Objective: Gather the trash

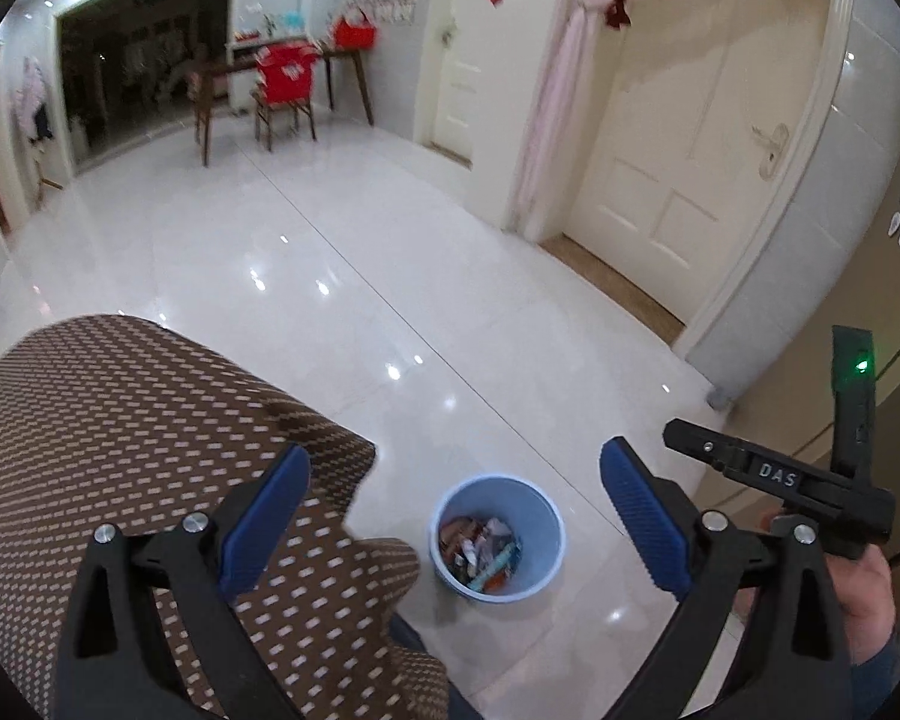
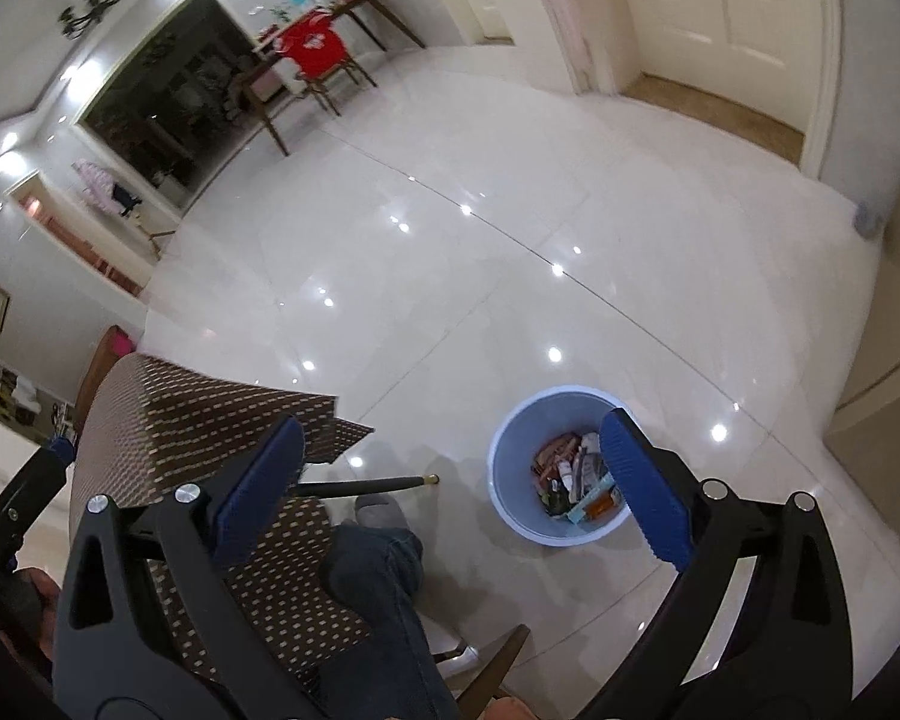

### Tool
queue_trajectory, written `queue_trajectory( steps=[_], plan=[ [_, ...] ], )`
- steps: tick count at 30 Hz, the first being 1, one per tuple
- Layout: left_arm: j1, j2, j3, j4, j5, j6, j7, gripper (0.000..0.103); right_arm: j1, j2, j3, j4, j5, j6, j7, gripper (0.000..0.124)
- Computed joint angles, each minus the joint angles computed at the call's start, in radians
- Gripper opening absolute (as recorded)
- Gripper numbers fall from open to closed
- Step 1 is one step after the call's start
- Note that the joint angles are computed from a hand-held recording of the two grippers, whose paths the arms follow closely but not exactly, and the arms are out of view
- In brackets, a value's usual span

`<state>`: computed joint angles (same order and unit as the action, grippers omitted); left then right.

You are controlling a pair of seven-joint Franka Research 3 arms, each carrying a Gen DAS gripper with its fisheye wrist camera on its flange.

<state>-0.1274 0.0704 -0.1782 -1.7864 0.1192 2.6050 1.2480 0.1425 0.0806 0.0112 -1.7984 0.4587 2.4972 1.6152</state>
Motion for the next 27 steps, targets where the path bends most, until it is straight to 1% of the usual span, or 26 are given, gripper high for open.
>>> queue_trajectory(
  steps=[2, 3, 4, 5, 6, 7, 8, 11, 13, 15, 18, 21, 23, 27],
  plan=[
    [-0.001, -0.053, 0.009, -0.054, 0.062, 0.031, -0.060, 0.096, 0.009, -0.022, 0.007, -0.011, -0.005, 0.013, -0.011, 0.097],
    [0.003, -0.093, 0.013, -0.101, 0.119, 0.064, -0.113, 0.096, 0.016, -0.035, 0.011, -0.016, -0.016, 0.019, -0.011, 0.097],
    [0.006, -0.115, 0.013, -0.123, 0.163, 0.081, -0.151, 0.096, 0.023, -0.049, 0.015, -0.021, -0.023, 0.026, -0.013, 0.097],
    [0.015, -0.142, 0.011, -0.153, 0.230, 0.104, -0.205, 0.096, 0.029, -0.059, 0.018, -0.032, -0.025, 0.037, -0.017, 0.097],
    [0.032, -0.181, 0.001, -0.191, 0.342, 0.124, -0.295, 0.096, 0.038, -0.075, 0.023, -0.044, -0.033, 0.050, -0.023, 0.097],
    [0.047, -0.210, -0.008, -0.217, 0.413, 0.129, -0.349, 0.096, 0.046, -0.087, 0.027, -0.049, -0.044, 0.054, -0.025, 0.097],
    [0.058, -0.240, -0.014, -0.241, 0.456, 0.130, -0.385, 0.096, 0.051, -0.095, 0.029, -0.053, -0.050, 0.055, -0.028, 0.097],
    [0.087, -0.312, -0.032, -0.300, 0.529, 0.116, -0.463, 0.096, 0.075, -0.136, 0.041, -0.077, -0.067, 0.078, -0.046, 0.097],
    [0.114, -0.372, -0.052, -0.344, 0.584, 0.090, -0.532, 0.097, 0.087, -0.163, 0.052, -0.089, -0.117, 0.088, -0.029, 0.097],
    [0.154, -0.440, -0.081, -0.392, 0.650, 0.055, -0.633, 0.097, 0.100, -0.197, 0.066, -0.112, -0.170, 0.113, -0.006, 0.097],
    [0.179, -0.526, -0.097, -0.447, 0.683, 0.016, -0.728, 0.097, 0.118, -0.247, 0.080, -0.148, -0.206, 0.154, -0.011, 0.097],
    [0.170, -0.616, -0.086, -0.501, 0.646, -0.024, -0.759, 0.097, 0.131, -0.306, 0.098, -0.198, -0.237, 0.212, -0.014, 0.097],
    [0.166, -0.682, -0.080, -0.544, 0.630, -0.009, -0.776, 0.097, 0.140, -0.336, 0.109, -0.225, -0.249, 0.239, -0.015, 0.097],
    [0.175, -0.795, -0.094, -0.601, 0.610, -0.018, -0.795, 0.097, 0.156, -0.395, 0.128, -0.273, -0.267, 0.298, -0.040, 0.097]
  ],
)
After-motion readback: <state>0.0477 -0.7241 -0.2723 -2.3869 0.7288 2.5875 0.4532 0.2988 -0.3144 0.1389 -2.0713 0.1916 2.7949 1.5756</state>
